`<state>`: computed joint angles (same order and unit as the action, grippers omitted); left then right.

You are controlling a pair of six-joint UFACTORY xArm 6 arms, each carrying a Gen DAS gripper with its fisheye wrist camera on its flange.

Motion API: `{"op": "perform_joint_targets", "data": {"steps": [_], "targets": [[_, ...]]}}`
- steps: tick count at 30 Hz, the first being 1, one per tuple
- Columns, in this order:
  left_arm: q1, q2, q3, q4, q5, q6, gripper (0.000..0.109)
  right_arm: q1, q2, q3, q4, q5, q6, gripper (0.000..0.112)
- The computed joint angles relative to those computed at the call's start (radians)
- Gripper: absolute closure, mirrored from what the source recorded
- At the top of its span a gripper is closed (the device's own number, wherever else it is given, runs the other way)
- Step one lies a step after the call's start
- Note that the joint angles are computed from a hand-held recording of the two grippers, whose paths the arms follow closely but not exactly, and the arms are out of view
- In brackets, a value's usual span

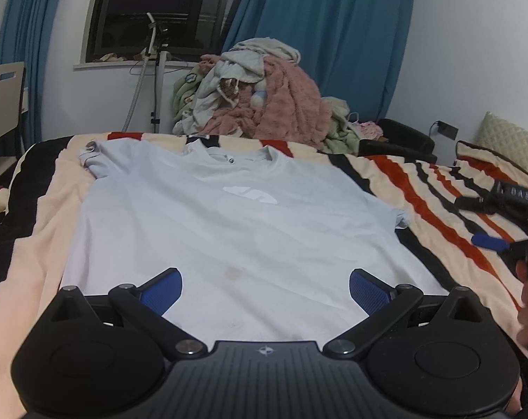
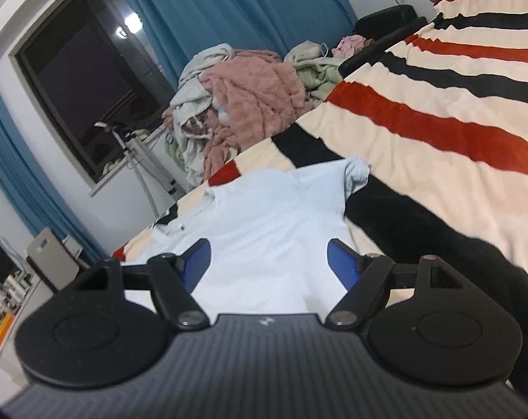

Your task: Fold clothes

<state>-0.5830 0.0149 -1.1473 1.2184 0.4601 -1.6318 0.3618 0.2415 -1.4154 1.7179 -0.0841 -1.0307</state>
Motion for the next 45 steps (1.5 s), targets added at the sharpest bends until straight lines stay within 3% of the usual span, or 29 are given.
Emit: {"op": "perform_joint_targets", "data": {"steps": [10, 20, 41, 45], "targets": [[0.008, 0.028, -0.012, -0.058, 0.040, 0.024, 0.006, -0.078, 0.173, -0.127, -0.253, 0.027, 0.368, 0.036], [0.014, 0.061, -0.031, -0.107, 0.053, 0.067, 0.006, -0.130, 0.276, -0.194, -0.365, 0.081, 0.539, 0.036], [0.018, 0.113, -0.059, -0.154, 0.055, 0.105, 0.006, -0.192, 0.451, -0.395, -0.126, 0.205, 0.382, 0.036], [0.025, 0.128, -0.069, -0.176, 0.048, 0.113, 0.006, -0.211, 0.486, -0.438, -0.019, 0.240, 0.308, 0.036]]}}
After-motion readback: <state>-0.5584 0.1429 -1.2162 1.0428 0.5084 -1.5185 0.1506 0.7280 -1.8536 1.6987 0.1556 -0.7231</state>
